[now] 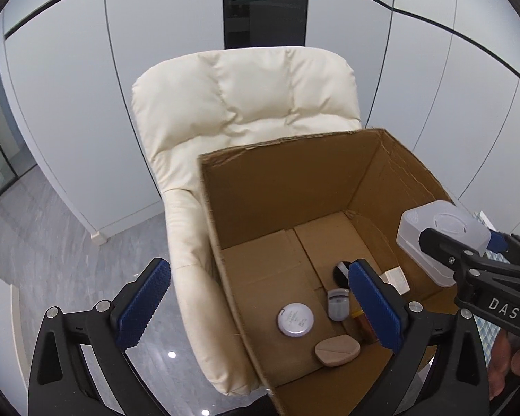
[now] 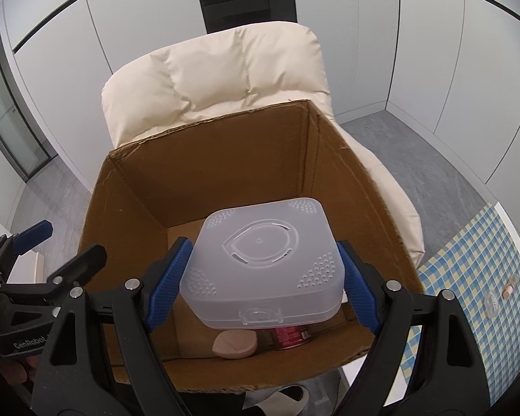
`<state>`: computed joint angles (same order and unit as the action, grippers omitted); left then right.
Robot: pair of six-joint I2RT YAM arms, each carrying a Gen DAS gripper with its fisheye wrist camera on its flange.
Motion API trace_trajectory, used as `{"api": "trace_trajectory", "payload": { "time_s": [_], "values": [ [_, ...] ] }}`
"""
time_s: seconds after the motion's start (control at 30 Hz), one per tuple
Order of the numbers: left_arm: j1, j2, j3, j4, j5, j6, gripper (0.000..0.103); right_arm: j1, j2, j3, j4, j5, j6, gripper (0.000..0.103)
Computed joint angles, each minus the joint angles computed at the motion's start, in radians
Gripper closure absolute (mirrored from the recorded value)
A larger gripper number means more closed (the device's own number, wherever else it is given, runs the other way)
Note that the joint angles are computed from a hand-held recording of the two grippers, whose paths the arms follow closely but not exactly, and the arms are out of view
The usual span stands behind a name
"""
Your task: Organize objects
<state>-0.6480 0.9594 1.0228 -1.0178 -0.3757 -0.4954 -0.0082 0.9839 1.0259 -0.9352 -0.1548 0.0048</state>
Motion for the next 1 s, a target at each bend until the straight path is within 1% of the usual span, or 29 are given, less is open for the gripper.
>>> {"api": "trace_trajectory", "payload": {
  "time_s": [0.07,0.3,0.5,0.67,0.9,1.0],
  "values": [
    [0.018,-0.012,-0.003,-0.006,-0.003,0.009,0.001,0.029,0.005,0.0,0.006,0.013,0.015,0.018],
    [0.1,-0.053,-0.02,-0.012,0.039,0.054,0.001,0.117,0.028,0.008,0.026,0.055,0.058,0.02],
    [0.134,-0.066,-0.024,-0.015,0.057,0.075,0.001,0.173,0.035,0.008,0.031,0.086,0.08,0.02],
    [0.139,-0.06,-0.024,-0.008,0.059,0.08,0.001,0.182,0.029,0.006,0.03,0.102,0.08,0.02],
    [0.129,-0.058,-0.025,-0.009,0.052,0.071,0.001,0.14,0.04,0.015,0.019,0.081,0.066,0.02],
    [0.132,-0.054,-0.023,-0.008,0.058,0.068,0.001,0.141,0.042,0.015,0.017,0.088,0.059,0.018]
  ]
}}
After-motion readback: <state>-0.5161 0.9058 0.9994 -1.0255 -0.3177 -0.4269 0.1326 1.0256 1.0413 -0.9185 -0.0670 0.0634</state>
